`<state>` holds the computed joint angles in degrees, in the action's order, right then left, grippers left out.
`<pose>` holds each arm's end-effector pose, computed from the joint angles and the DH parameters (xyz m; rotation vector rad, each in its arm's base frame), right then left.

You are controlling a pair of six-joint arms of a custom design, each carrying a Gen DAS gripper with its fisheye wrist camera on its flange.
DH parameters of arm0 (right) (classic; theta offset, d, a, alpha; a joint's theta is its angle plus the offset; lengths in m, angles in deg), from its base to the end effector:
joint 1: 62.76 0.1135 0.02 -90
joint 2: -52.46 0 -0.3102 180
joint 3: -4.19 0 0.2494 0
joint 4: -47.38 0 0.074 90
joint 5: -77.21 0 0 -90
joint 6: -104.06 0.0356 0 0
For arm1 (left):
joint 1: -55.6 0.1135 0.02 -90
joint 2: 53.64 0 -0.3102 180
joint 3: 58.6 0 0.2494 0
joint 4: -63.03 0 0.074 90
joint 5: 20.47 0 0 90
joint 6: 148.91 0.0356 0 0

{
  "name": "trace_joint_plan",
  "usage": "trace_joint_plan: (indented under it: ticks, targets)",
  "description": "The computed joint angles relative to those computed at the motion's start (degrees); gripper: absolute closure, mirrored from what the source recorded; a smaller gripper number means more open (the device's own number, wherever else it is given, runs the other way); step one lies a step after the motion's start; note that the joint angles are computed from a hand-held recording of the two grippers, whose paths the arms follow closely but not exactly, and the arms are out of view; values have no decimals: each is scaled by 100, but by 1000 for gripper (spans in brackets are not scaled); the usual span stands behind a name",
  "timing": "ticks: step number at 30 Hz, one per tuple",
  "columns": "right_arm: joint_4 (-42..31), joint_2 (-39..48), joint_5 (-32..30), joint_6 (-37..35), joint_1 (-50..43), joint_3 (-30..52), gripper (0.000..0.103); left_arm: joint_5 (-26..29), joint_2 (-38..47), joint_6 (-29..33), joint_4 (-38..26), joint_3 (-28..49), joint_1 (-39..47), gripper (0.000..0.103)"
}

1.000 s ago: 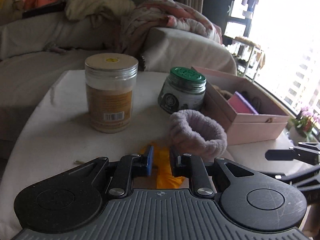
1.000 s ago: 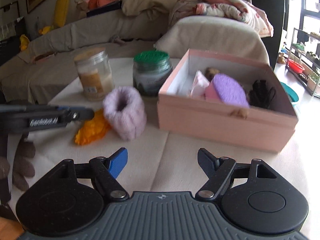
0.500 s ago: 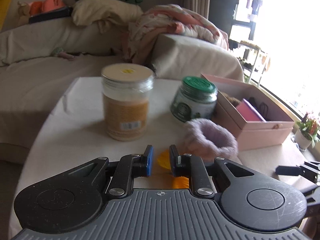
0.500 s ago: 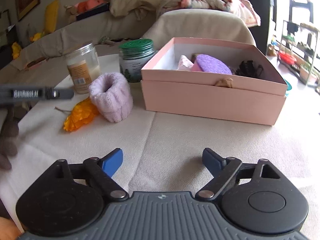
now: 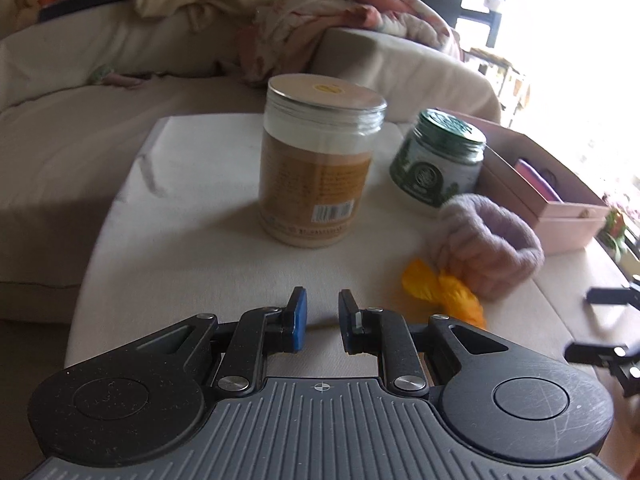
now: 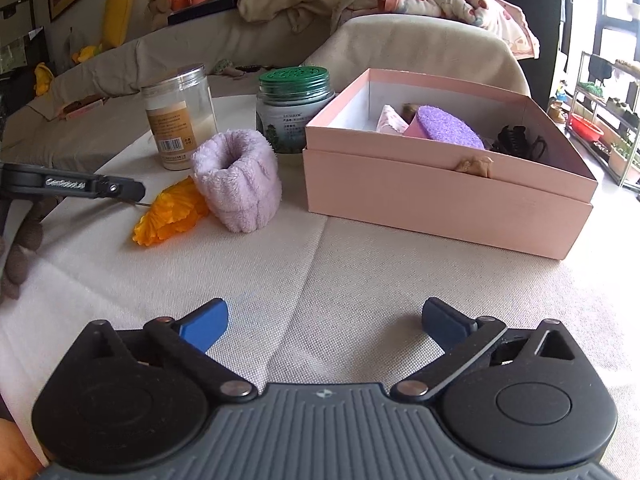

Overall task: Organize soft objects
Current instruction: 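Move the left gripper to the orange fabric flower stem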

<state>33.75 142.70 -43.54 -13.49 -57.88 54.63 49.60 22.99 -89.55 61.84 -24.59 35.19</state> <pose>0.2727 0.0415 0.1801 -0.8708 2.2211 0.4863 0.2004 -0.0616 0.1720 -0.3724 2.2495 -0.0573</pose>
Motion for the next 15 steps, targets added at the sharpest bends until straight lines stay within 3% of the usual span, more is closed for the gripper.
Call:
trace_joint_plan:
  ticks: [9,12,15]
  targets:
    - [64,3,122,19,83,-14,0,1118,-1105,-118,-976,-209,-438,84]
    - [86,-5,175,9,114,-28,0,1087,-1387,-203,-1272,-164,-775,84]
    - [87,-9,183,10,117,-30,0,630,-1595,-360,-1345,-67,-1111,84]
